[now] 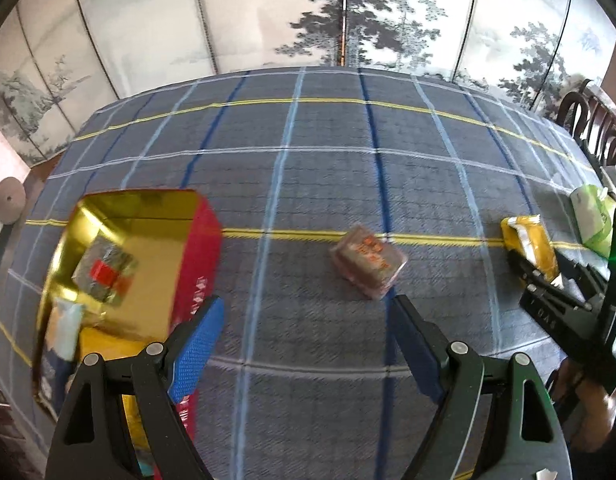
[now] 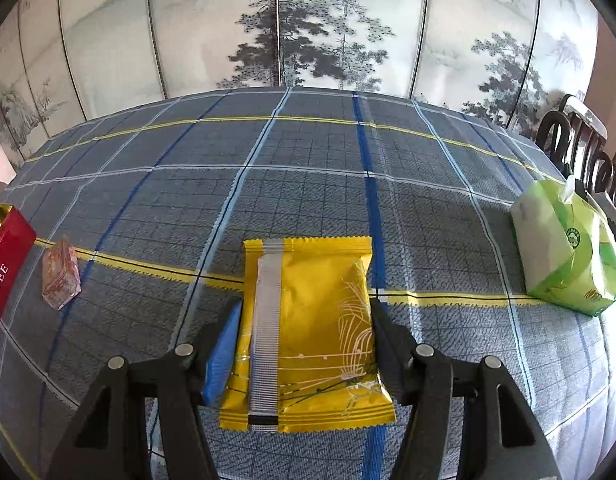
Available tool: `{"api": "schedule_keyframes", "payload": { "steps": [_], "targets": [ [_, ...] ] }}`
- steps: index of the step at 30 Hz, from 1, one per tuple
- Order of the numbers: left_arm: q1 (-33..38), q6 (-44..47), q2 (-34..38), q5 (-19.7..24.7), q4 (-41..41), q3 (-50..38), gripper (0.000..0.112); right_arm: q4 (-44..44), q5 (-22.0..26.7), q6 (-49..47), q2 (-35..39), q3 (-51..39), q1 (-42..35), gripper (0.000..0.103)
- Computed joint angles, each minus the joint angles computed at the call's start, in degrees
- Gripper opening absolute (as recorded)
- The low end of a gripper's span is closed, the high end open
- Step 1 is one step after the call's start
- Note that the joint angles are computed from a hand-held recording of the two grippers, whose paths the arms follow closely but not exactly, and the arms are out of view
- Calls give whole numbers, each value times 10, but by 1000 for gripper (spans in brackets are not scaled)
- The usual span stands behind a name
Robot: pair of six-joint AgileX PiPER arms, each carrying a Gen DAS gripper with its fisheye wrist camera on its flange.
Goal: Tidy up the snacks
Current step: 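Grasp the brown red-labelled box with the left gripper while the right holds the yellow packet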
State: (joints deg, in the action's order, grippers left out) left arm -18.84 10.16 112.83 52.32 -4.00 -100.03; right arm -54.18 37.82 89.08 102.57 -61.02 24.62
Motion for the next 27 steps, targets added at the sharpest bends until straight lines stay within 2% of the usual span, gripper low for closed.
{"api": "schedule_keyframes", "payload": {
  "steps": [3, 5, 11, 17, 21, 27],
  "targets": [
    [-6, -9, 22, 14, -14, -31, 79, 0, -1, -1, -1, 1, -1, 63],
    [-11, -23, 43, 30, -16, -65, 68, 0, 0, 0, -1, 0, 0, 63],
    [-22, -65, 118, 94, -24, -178, 66, 0, -4, -1, -2, 3, -2, 63],
    [-31, -95, 167, 131, -14, -243, 65, 1, -5, -2, -2, 3, -2, 63],
    [-29, -98, 198, 162, -21, -285, 57, 0, -6, -1, -3, 5, -4, 63],
    [-18, -70, 182, 150, -21, -255, 47, 0, -6, -2, -4, 5, -4, 63]
  ]
}}
